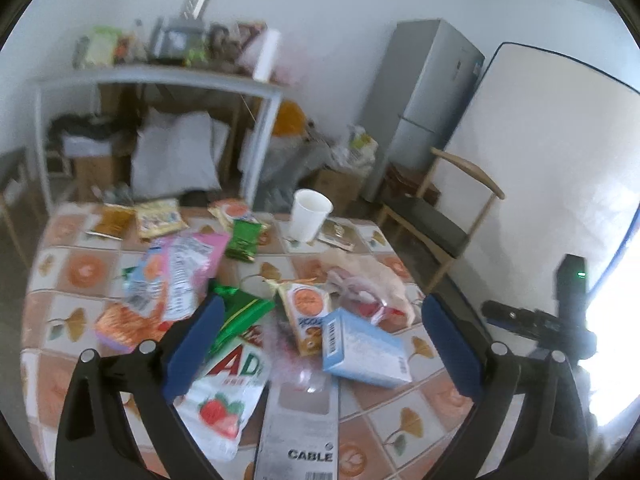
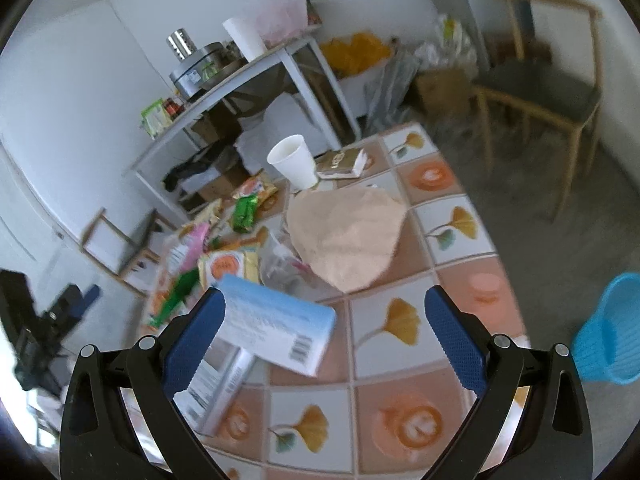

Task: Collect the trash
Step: 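Grasp the brown paper bag with the right gripper while the left gripper grasps an orange wrapper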

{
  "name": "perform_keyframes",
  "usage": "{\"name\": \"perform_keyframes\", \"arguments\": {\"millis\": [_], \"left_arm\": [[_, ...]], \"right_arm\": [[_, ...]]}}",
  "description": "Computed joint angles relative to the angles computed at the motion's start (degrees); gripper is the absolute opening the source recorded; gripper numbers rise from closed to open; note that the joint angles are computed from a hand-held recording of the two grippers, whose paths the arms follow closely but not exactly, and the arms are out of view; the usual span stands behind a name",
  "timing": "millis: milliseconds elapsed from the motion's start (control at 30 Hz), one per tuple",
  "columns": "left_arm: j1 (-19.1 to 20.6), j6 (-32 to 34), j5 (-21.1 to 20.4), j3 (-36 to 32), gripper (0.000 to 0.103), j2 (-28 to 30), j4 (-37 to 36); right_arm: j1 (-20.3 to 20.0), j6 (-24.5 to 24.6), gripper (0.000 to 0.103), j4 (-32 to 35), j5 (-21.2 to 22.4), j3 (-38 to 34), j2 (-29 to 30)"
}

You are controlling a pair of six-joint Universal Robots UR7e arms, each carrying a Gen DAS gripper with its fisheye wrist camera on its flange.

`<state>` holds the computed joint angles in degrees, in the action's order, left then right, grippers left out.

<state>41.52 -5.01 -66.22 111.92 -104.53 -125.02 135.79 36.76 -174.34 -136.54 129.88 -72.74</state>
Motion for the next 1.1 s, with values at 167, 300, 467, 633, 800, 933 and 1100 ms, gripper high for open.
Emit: {"name": "perform_keyframes", "arguments": {"millis": [167,300,467,633,800,933,1100], "left_arm": [[5.88,0.26,-6.60,-9.70,0.086,9.86,9.15],[8.92,-1.79,-8.57,-16.70,0.073,17.84,17.16],[9.98,-2.75,-5.49,-21.30,0.062,24.44,24.22],[13.14,-6.64,-6.61,-27.46,0.060,30.56,30.39],[14.21,-7.96,-6.76,-28.80,0.049,32.12,31.56],[14.09,-8.15,-7.48,-28.62,0.038,32.08,31.66],[14.40,-8.27,-8.21,-28.43,0.031,31.68,31.28]], "right_arm": [[-7.92,-0.25,0.095,0.27,9.46,0.18,-2.16],[-13.11,1.72,0.093,-1.08,15.98,1.42,-2.80],[-18.32,4.71,0.087,-1.56,21.98,2.54,-3.09],[-20.42,6.38,0.083,-1.39,24.95,2.93,-3.22],[-21.48,6.84,0.079,-1.77,27.08,3.20,-3.32],[-22.65,7.30,0.073,-2.28,29.11,3.99,-4.04],[-23.39,7.80,0.065,-3.13,31.18,4.54,-4.36]]}}
